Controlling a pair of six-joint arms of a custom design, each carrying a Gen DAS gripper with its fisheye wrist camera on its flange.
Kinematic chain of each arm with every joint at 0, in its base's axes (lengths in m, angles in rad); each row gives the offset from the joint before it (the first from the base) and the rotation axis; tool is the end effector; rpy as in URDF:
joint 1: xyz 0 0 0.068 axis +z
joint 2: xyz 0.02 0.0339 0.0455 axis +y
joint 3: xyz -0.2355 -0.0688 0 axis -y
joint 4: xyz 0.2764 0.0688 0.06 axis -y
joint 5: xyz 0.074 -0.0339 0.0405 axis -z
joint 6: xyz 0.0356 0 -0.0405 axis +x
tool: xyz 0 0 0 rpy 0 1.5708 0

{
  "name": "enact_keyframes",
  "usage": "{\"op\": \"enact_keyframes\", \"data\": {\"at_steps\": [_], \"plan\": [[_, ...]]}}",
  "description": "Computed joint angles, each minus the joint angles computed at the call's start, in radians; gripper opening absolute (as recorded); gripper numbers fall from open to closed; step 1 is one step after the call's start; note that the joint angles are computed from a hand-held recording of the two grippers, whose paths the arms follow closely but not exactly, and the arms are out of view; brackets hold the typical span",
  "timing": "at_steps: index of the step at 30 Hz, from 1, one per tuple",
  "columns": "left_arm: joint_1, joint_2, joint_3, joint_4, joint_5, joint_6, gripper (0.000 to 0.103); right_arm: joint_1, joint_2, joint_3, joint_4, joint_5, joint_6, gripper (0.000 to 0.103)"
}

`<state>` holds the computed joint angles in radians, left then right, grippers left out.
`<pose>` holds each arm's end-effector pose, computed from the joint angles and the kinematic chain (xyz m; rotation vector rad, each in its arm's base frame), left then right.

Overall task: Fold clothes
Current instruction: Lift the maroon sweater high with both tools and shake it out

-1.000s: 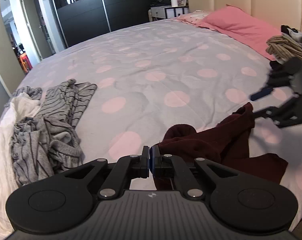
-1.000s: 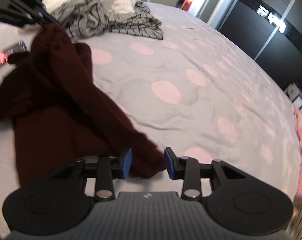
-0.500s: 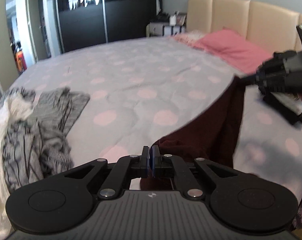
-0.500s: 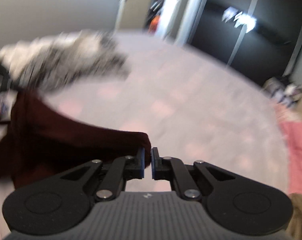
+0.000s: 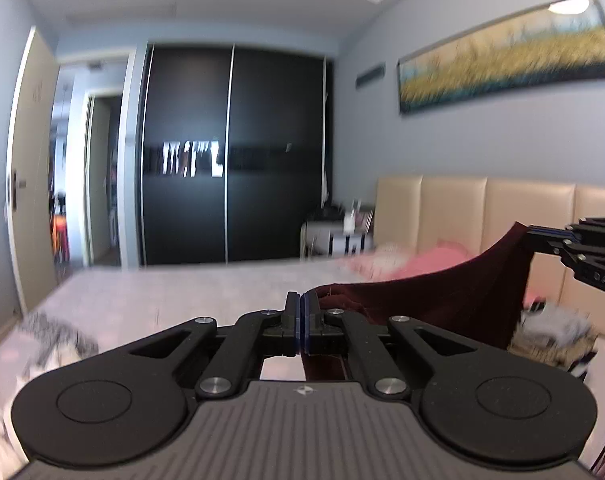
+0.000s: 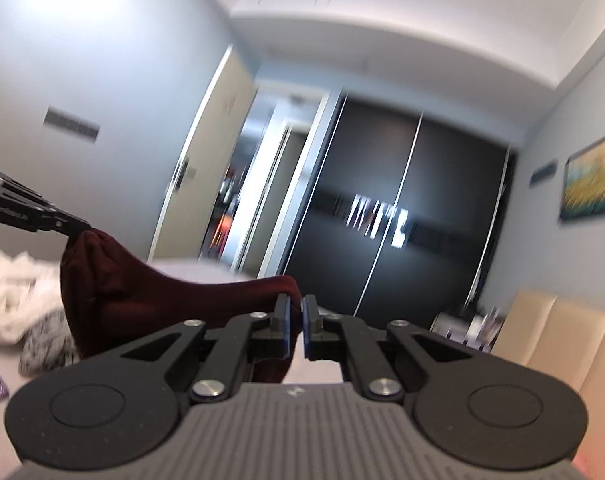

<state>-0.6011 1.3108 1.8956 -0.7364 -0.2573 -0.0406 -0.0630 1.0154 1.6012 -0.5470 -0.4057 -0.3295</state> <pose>0.2228 -0.1418 0.5273 0.2910 1.6992 -0.2537 0.2001 0.0015 0.5206 -0.5176 1.4453 -0.0015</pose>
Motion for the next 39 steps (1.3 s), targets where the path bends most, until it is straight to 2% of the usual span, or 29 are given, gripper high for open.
{"op": "enact_keyframes", "data": {"at_steps": [3,6,9,13,18,20,21,23,25,31,36,39], "plan": [[-0.037,0.018,0.078,-0.002,-0.019,0.029,0.000,-0.035,-0.034,0.045,0.009,-0.031,0.010,0.007],[-0.061,0.024,0.095,0.008,-0.028,0.046,0.000,-0.079,-0.053,0.102,0.018,-0.071,0.026,0.007],[-0.050,0.046,0.105,-0.045,0.010,0.022,0.000,-0.098,-0.055,0.111,-0.017,-0.078,0.018,0.007],[-0.026,0.066,0.045,-0.111,0.065,0.003,0.000,-0.108,-0.061,0.027,-0.094,-0.070,-0.013,0.007],[0.002,0.126,-0.073,-0.160,0.066,-0.056,0.002,-0.084,-0.048,-0.188,-0.138,0.011,-0.068,0.007],[0.011,0.146,-0.115,-0.173,0.071,-0.090,0.018,-0.079,-0.026,-0.255,-0.144,0.046,-0.101,0.007],[0.015,0.148,-0.142,-0.167,0.086,-0.104,0.022,-0.078,-0.012,-0.280,-0.145,0.059,-0.119,0.007],[0.016,0.151,-0.193,-0.144,0.127,-0.126,0.038,-0.076,0.017,-0.320,-0.143,0.082,-0.147,0.007],[0.012,0.160,-0.240,-0.120,0.162,-0.132,0.048,-0.070,0.004,-0.367,-0.138,0.093,-0.148,0.007],[-0.013,0.225,-0.333,-0.078,0.219,-0.092,0.049,-0.016,0.031,-0.384,-0.126,0.134,-0.136,0.007],[-0.007,0.349,-0.299,-0.051,0.283,-0.139,0.049,-0.065,0.056,-0.365,-0.173,0.107,-0.150,0.008],[-0.001,0.439,-0.236,-0.074,0.307,-0.171,0.047,-0.116,0.077,-0.374,-0.183,0.085,-0.155,0.008]]}}
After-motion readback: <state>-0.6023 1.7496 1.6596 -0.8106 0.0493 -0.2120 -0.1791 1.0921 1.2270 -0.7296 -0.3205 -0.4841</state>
